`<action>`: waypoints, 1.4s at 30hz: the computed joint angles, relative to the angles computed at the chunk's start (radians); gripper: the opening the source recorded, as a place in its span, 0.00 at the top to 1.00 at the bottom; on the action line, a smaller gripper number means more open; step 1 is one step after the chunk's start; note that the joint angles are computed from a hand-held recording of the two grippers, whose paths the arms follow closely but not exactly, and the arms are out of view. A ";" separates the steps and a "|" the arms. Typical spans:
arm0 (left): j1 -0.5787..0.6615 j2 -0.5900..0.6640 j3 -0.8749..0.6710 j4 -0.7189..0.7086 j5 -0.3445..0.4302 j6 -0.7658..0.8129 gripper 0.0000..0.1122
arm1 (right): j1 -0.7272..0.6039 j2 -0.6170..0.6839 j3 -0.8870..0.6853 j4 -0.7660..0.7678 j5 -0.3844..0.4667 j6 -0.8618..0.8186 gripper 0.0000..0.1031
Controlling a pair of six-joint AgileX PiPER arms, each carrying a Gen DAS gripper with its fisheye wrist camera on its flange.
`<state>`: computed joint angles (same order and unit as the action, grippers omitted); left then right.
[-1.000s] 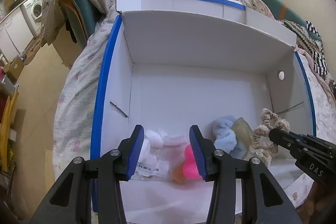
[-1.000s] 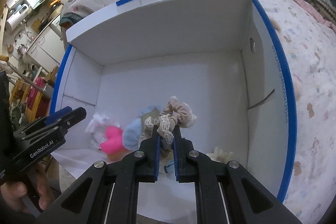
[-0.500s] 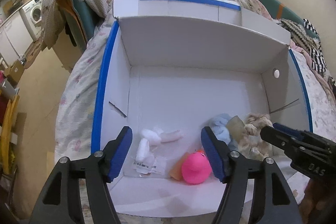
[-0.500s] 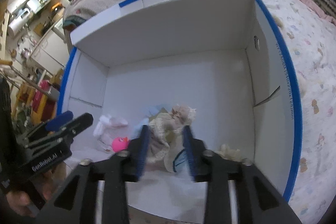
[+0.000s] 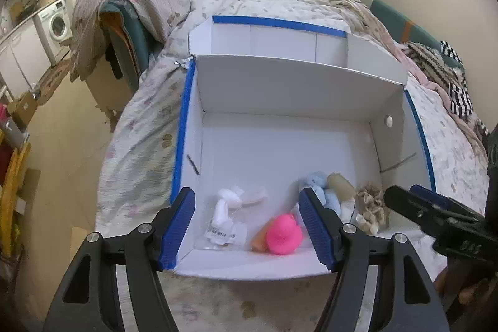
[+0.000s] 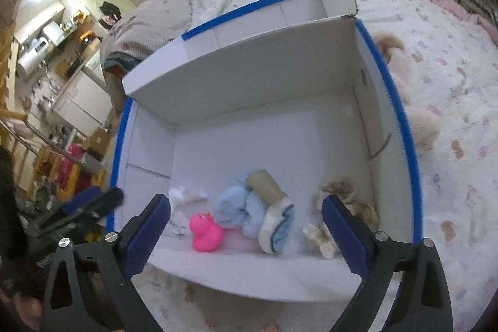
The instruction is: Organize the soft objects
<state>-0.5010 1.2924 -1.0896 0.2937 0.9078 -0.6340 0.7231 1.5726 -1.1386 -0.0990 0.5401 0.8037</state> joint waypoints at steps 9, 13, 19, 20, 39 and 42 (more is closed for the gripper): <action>0.012 -0.144 0.079 -0.011 0.132 0.010 0.40 | 0.100 -0.097 0.049 -0.006 0.087 0.049 0.00; 0.075 -0.179 0.127 -0.085 0.191 0.055 0.40 | 0.157 -0.147 0.095 -0.018 0.082 0.107 0.00; 0.002 -0.290 0.216 0.014 0.215 -0.060 0.40 | 0.283 -0.186 0.150 -0.271 0.115 0.396 0.00; -0.016 -0.322 0.231 0.051 0.206 -0.107 0.40 | 0.296 -0.190 0.159 -0.308 0.116 0.443 0.00; -0.387 -0.400 0.305 0.522 0.237 -0.540 0.15 | 0.488 -0.140 0.100 -0.871 0.346 0.866 0.00; -0.353 -0.389 0.299 0.495 0.222 -0.519 0.15 | 0.481 -0.128 0.090 -0.852 0.343 0.844 0.00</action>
